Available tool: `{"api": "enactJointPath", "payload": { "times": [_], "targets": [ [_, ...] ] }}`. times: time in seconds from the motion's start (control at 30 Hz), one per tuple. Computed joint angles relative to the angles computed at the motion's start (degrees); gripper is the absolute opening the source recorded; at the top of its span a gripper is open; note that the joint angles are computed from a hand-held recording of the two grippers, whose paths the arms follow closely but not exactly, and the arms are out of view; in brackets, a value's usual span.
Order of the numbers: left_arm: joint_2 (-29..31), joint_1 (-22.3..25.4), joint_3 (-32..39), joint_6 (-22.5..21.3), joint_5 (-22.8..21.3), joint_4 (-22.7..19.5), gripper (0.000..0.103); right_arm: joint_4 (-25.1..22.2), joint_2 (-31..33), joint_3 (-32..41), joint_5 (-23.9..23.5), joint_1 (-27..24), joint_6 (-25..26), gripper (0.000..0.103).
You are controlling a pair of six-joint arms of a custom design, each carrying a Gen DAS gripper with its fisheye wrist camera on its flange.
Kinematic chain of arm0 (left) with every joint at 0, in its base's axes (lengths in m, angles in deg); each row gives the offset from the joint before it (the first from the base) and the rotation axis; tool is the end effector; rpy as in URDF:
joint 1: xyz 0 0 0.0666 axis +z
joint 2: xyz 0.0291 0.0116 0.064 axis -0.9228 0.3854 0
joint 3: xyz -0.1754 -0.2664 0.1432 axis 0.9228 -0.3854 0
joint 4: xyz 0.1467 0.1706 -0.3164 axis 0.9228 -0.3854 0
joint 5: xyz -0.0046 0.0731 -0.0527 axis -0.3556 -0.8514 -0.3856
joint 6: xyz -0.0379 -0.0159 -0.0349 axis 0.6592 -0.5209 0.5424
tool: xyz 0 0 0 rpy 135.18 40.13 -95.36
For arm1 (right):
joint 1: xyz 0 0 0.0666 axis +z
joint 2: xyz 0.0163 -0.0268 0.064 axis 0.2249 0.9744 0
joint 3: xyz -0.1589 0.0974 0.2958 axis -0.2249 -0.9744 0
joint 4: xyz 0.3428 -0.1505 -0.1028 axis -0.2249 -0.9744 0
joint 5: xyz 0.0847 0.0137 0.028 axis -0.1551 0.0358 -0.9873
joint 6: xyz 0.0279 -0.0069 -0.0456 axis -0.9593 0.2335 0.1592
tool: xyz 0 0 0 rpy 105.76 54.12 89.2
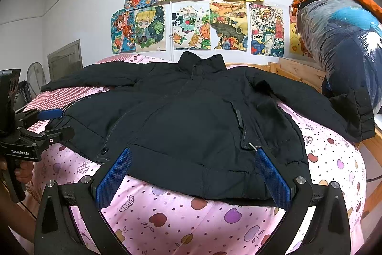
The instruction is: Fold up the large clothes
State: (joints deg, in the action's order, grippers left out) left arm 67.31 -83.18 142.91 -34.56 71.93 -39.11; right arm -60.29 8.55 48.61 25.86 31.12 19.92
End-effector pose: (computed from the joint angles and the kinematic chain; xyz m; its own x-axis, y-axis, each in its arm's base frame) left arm 0.4638 -0.1434 0.5481 -0.3775 0.3092 -0.8729 0.6041 0.7966 0.0209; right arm 0.3197 0.0874 0.5554 -0.4267 0.1045 -0.8983 0.2095 0.9777 0.0143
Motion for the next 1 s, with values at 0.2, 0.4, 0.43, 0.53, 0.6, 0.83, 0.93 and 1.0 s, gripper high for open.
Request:
{"api": "enactJointPath", "payload": {
  "times": [0.2,0.4,0.43,0.53,0.6,0.83,0.93,1.0],
  "targets": [
    [-0.04,0.24,-0.05,-0.01,0.21,-0.08,0.103,0.08,-0.05,-0.11,0.13,0.09,-0.08,0.102],
    [-0.04,0.32,-0.05,-0.13,0.32,-0.12,0.103,0.07,0.04,-0.08,0.33,0.25,-0.20,0.102],
    [-0.04,0.32,-0.05,-0.13,0.32,-0.12,0.103,0.02,0.06,-0.05,0.42,0.28,-0.26,0.102],
    [-0.02,0.31,-0.03,-0.07,0.32,-0.14,0.103,-0.10,0.00,-0.01,0.30,0.18,-0.24,0.102],
    [-0.02,0.48,-0.04,-0.13,0.45,-0.10,0.103,-0.13,0.00,0.01,0.33,0.22,-0.31,0.102],
    [-0.01,0.53,0.01,-0.18,0.56,-0.19,0.103,-0.24,0.14,0.10,0.64,0.47,-0.48,0.102],
    [0.01,0.51,0.04,-0.16,0.48,-0.20,0.103,-0.41,0.15,0.21,0.63,0.50,-0.55,0.102],
    [0.00,0.51,0.03,-0.12,0.50,-0.23,0.103,-0.23,-0.12,-0.12,0.45,0.18,-0.37,0.102]
  ]
}}
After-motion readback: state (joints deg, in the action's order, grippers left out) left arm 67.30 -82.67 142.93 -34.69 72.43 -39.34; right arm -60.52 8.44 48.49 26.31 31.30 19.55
